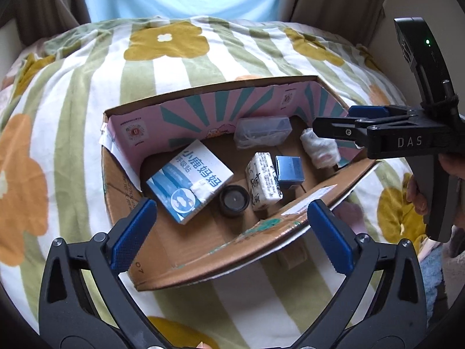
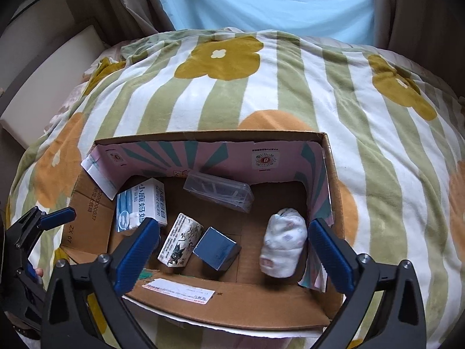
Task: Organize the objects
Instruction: 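Open both tools to release the jar and sock and lift away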
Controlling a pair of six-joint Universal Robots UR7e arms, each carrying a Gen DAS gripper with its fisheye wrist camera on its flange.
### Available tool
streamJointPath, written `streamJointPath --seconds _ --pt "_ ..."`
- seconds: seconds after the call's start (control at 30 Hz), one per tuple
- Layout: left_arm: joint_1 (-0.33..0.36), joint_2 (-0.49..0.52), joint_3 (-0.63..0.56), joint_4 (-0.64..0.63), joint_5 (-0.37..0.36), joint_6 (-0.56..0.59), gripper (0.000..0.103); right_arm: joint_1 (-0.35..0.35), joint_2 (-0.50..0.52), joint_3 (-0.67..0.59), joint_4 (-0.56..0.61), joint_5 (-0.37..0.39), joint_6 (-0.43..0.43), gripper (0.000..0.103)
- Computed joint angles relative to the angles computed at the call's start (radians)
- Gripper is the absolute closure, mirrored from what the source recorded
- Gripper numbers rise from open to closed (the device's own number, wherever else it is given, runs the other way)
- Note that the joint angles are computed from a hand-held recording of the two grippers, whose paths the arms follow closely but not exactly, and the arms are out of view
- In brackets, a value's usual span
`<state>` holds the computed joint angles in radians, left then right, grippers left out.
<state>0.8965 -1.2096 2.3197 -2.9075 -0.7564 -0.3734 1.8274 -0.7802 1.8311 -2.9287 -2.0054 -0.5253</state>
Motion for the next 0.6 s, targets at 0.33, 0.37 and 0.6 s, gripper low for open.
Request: streamJointPath --seconds 0.33,0.37,0.6 --pt "-0.052 -0.09 0.07 0.014 0.017 -0.074 0.0 0.028 -0.06 0.072 -0.067 -0.02 -0.041 0.001" --pt "-0.059 -0.102 0.079 0.018 0.018 -0.087 0.0 0.031 -0.069 0.086 -0.086 -0.016 -0.05 0.001" --pt "-0.145 -0.194 0.113 0.131 0.087 -0.187 0.0 0.072 -0.103 0.156 -0.215 -0.022 -0.141 0.001"
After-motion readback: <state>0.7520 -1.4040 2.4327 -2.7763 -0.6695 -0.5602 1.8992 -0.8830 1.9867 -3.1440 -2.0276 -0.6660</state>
